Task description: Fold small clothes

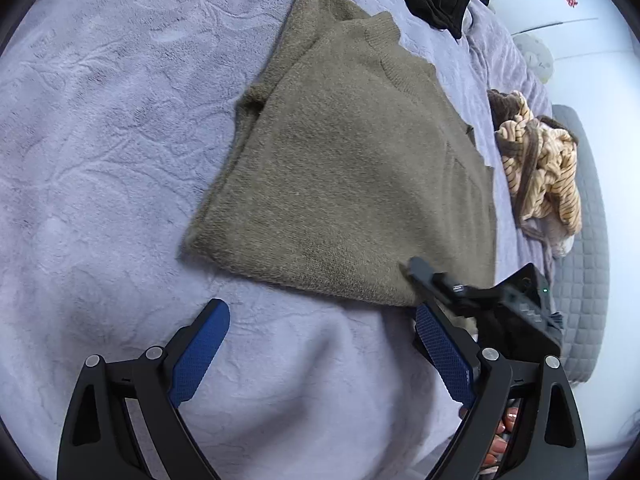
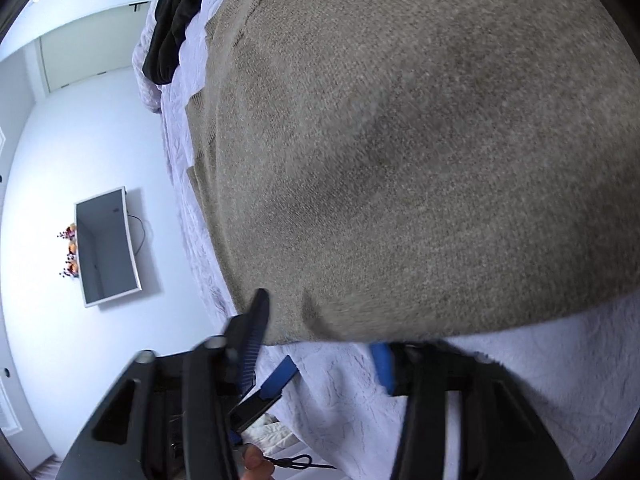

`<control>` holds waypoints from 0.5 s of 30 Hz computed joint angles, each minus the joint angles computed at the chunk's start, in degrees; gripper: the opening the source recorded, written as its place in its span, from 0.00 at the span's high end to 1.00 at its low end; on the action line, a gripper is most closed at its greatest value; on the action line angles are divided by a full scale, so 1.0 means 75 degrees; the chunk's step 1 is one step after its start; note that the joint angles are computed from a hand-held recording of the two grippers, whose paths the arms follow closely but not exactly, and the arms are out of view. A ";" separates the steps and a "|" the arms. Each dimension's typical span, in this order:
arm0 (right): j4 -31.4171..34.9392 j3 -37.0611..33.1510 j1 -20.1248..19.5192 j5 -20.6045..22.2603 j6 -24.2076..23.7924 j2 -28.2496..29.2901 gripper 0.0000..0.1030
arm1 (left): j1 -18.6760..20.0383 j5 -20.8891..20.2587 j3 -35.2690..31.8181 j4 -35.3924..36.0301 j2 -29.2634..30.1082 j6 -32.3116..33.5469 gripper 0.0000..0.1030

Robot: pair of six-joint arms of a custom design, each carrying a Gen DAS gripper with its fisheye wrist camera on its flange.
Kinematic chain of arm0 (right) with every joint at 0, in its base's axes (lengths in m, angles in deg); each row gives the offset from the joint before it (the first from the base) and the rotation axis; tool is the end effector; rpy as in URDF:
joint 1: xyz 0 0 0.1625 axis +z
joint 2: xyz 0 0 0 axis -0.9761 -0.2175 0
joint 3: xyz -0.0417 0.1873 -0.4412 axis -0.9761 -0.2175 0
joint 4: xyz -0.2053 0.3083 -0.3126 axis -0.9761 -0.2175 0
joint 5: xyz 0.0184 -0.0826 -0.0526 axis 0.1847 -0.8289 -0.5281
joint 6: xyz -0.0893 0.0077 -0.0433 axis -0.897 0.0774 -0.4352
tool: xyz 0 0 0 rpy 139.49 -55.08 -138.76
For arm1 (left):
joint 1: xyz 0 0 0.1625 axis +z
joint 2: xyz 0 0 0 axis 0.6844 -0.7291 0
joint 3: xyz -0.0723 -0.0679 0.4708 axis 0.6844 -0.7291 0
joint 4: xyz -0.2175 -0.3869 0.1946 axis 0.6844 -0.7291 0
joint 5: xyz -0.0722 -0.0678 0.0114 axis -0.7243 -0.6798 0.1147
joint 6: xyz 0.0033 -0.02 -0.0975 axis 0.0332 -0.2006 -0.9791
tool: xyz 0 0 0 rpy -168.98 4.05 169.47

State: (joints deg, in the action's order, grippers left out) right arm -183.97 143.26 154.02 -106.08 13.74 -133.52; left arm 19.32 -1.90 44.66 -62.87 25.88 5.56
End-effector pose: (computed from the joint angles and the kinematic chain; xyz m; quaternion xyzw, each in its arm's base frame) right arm 0.0134 -0.6276 0.1963 0.2926 0.9212 -0.2099 0.1475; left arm -0.2008 -0.7039 0.1079 -0.0192 0.9974 -0.0244 0.0644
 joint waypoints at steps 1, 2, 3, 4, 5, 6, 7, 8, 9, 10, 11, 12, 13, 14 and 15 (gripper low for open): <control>0.0022 -0.0028 0.0007 -0.0041 -0.0029 -0.0005 0.87 | 0.0023 -0.0160 0.0003 -0.0086 0.0013 -0.0064 0.08; -0.0007 -0.0056 0.0021 -0.0025 -0.0068 -0.0006 0.87 | 0.0041 -0.0275 0.0006 -0.0153 0.0022 -0.0128 0.08; -0.0036 -0.0066 0.0016 0.0046 -0.0124 -0.0011 0.88 | 0.0059 -0.0410 0.0010 -0.0248 0.0044 -0.0210 0.08; -0.0065 -0.0067 0.0014 0.0132 -0.0208 -0.0038 0.89 | 0.0076 -0.0517 0.0017 -0.0345 0.0065 -0.0287 0.08; -0.0082 -0.0083 0.0028 0.0209 -0.0302 -0.0063 0.89 | 0.0091 -0.0631 0.0022 -0.0489 0.0111 -0.0401 0.08; -0.0076 -0.0090 0.0039 0.0261 -0.0385 -0.0095 0.89 | 0.0104 -0.0714 0.0023 -0.0620 0.0155 -0.0505 0.08; -0.0058 -0.0101 0.0060 0.0309 -0.0462 -0.0137 0.89 | 0.0121 -0.0803 0.0012 -0.0773 0.0214 -0.0619 0.08; -0.0015 -0.0132 0.0092 0.0328 -0.0547 -0.0166 0.89 | 0.0132 -0.0864 -0.0006 -0.0941 0.0281 -0.0713 0.08; 0.0037 -0.0182 0.0136 0.0302 -0.0617 -0.0170 0.89 | 0.0131 -0.0858 -0.0034 -0.1097 0.0354 -0.0777 0.08; 0.0113 -0.0195 0.0159 0.0285 -0.0706 -0.0209 0.89 | 0.0114 -0.0760 -0.0079 -0.1199 0.0426 -0.0814 0.08; 0.0213 -0.0196 0.0158 0.0268 -0.0819 -0.0258 0.89 | 0.0094 -0.0638 -0.0137 -0.1245 0.0491 -0.0814 0.08; 0.0321 -0.0211 0.0167 0.0226 -0.0929 -0.0289 0.89 | 0.0062 -0.0466 -0.0213 -0.1259 0.0561 -0.0781 0.08; 0.0395 -0.0259 0.0196 0.0186 -0.0981 -0.0274 0.89 | 0.0014 -0.0228 -0.0297 -0.1263 0.0627 -0.0716 0.08; 0.0475 -0.0277 0.0200 0.0171 -0.1043 -0.0279 0.89 | -0.0022 -0.0056 -0.0364 -0.1271 0.0677 -0.0668 0.08; 0.0529 -0.0282 0.0178 0.0182 -0.1095 -0.0276 0.89 | -0.0055 0.0130 -0.0433 -0.1294 0.0723 -0.0613 0.08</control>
State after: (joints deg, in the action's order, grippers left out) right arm -180.01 141.14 155.36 -104.71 5.53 -135.59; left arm 18.90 -0.93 41.41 -72.57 31.30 0.96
